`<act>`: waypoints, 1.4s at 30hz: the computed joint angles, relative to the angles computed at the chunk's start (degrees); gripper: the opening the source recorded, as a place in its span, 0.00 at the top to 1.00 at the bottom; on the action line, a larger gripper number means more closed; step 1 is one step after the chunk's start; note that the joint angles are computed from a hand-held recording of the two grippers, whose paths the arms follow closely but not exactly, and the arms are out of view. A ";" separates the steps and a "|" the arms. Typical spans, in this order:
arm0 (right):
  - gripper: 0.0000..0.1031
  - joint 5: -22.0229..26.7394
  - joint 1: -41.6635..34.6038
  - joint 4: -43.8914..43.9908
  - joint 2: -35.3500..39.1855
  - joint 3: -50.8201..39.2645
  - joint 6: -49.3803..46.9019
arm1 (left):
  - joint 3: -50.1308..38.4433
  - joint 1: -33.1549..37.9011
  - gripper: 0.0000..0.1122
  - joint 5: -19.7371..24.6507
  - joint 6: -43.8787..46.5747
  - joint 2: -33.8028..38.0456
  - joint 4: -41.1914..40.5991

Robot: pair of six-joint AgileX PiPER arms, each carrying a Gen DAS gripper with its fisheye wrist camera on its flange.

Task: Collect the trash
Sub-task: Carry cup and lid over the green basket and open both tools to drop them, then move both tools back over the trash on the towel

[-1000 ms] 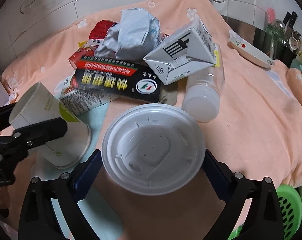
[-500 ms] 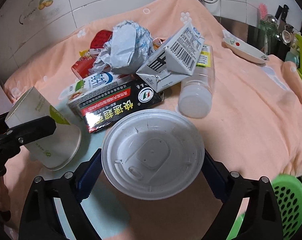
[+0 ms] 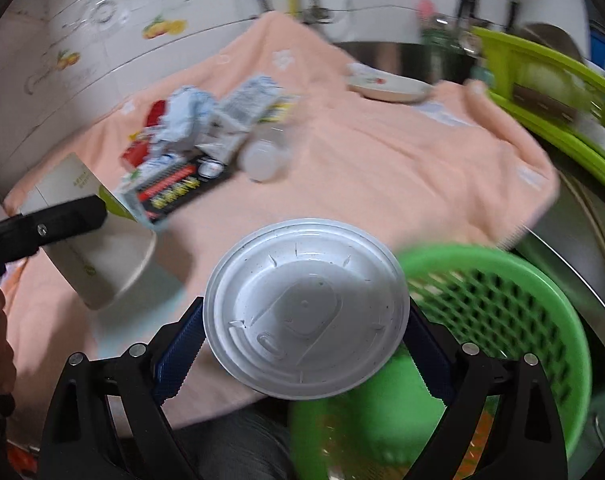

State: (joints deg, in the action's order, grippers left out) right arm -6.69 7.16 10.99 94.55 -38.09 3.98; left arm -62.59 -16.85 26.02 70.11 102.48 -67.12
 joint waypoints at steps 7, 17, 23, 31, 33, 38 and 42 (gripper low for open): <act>0.13 -3.20 -10.14 -9.69 -4.67 11.46 6.92 | -3.08 -9.43 0.50 -0.17 -5.48 4.29 2.03; 0.13 -7.14 -20.19 -23.18 -5.35 18.77 13.88 | -9.31 -20.31 0.49 -2.77 -14.79 10.51 9.17; 0.12 -8.09 -22.12 -25.85 -5.82 20.29 15.04 | -11.95 -22.33 0.48 -2.65 -20.06 13.68 13.86; 0.10 -7.87 -23.33 -28.31 -7.91 21.35 17.29 | -11.49 -23.38 0.33 -2.93 -19.47 14.17 13.85; 0.10 -7.75 -23.46 -28.55 -8.50 21.50 17.74 | -11.14 -23.33 0.33 -3.03 -18.97 13.77 14.02; 0.10 -6.61 -23.34 -30.60 -9.76 21.07 19.95 | -8.82 -21.07 0.33 -4.13 -16.16 10.82 12.92; 0.10 -5.99 -21.97 -29.94 -10.61 20.61 20.08 | -7.97 -18.09 0.33 -5.80 -17.18 8.32 15.82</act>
State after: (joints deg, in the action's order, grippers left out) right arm -12.68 -14.81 -18.94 83.94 -17.48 24.06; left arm -70.56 -34.94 20.22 52.93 110.80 -51.30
